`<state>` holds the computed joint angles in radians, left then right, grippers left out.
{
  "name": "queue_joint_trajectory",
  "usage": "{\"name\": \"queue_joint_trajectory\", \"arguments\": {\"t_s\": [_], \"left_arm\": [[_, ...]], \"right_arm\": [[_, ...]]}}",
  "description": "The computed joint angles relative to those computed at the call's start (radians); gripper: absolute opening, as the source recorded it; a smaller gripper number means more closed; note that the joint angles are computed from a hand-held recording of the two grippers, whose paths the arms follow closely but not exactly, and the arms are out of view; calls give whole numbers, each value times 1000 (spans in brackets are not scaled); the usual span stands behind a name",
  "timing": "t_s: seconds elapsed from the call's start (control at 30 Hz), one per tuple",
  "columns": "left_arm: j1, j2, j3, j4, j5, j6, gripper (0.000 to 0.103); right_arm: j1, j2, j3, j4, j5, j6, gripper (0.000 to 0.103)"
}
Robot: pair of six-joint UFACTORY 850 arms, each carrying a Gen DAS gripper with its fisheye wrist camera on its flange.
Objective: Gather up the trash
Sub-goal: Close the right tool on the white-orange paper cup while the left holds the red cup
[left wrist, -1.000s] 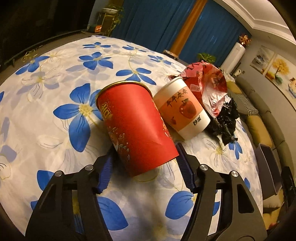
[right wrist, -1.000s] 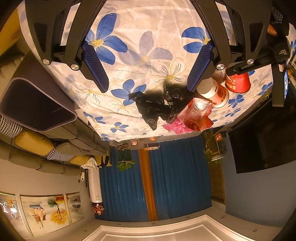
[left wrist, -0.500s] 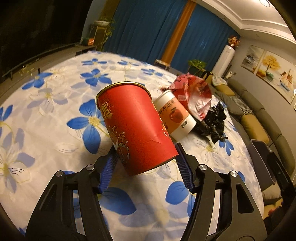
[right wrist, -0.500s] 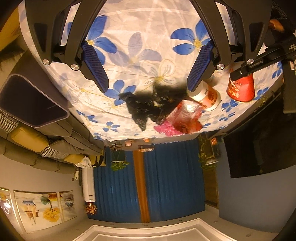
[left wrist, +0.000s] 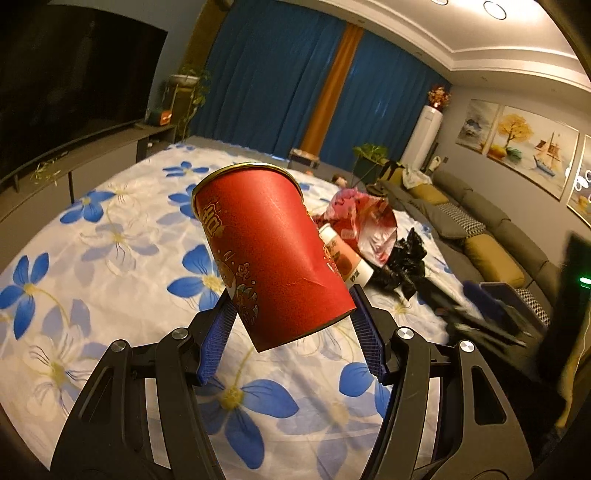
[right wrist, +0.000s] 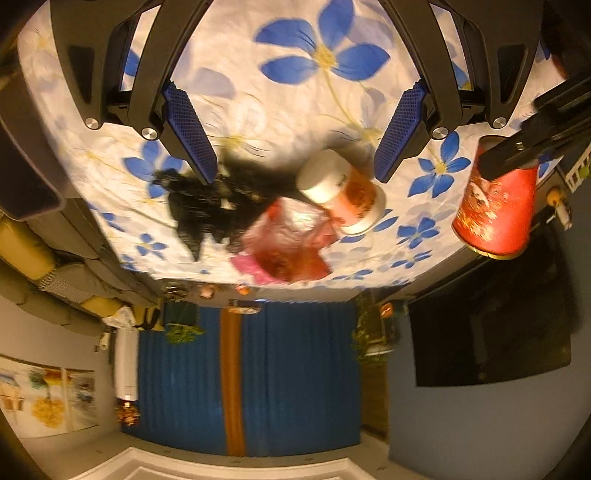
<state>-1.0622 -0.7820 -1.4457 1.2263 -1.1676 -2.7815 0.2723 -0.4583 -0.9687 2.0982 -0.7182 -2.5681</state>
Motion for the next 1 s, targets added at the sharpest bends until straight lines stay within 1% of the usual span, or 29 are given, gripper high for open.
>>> {"name": "queue_joint_trajectory", "arguments": {"t_s": [0.17, 0.5, 0.6, 0.67, 0.77, 0.8, 0.83, 0.87, 0.9, 0.93, 0.97, 1.0], "left_arm": [[-3, 17, 31, 32, 1, -3, 61], [2, 39, 73, 81, 10, -25, 61], [5, 43, 79, 86, 17, -32, 61], [5, 42, 78, 84, 15, -31, 61], [5, 43, 79, 87, 15, -32, 61], [6, 42, 78, 88, 15, -30, 61], [6, 42, 78, 88, 16, -30, 61], [6, 42, 81, 89, 17, -32, 61], [6, 43, 82, 89, 19, -34, 61], [7, 44, 83, 90, 20, -36, 61], [6, 44, 84, 90, 20, -38, 61], [6, 43, 83, 90, 19, -37, 61]], "right_arm": [[55, -64, -74, -33, 79, 43, 84], [108, -152, -193, -130, 159, 138, 84], [112, -179, -232, -207, 165, 225, 84], [111, -196, -259, -296, 163, 314, 82], [108, -209, -280, -387, 142, 379, 73], [110, -211, -284, -404, 140, 390, 68], [110, -214, -289, -433, 139, 409, 60], [112, -215, -290, -448, 138, 420, 54], [111, -217, -294, -473, 132, 438, 42], [112, -218, -297, -496, 132, 453, 36], [113, -219, -299, -504, 134, 458, 33], [112, -219, -297, -507, 131, 458, 26]]}}
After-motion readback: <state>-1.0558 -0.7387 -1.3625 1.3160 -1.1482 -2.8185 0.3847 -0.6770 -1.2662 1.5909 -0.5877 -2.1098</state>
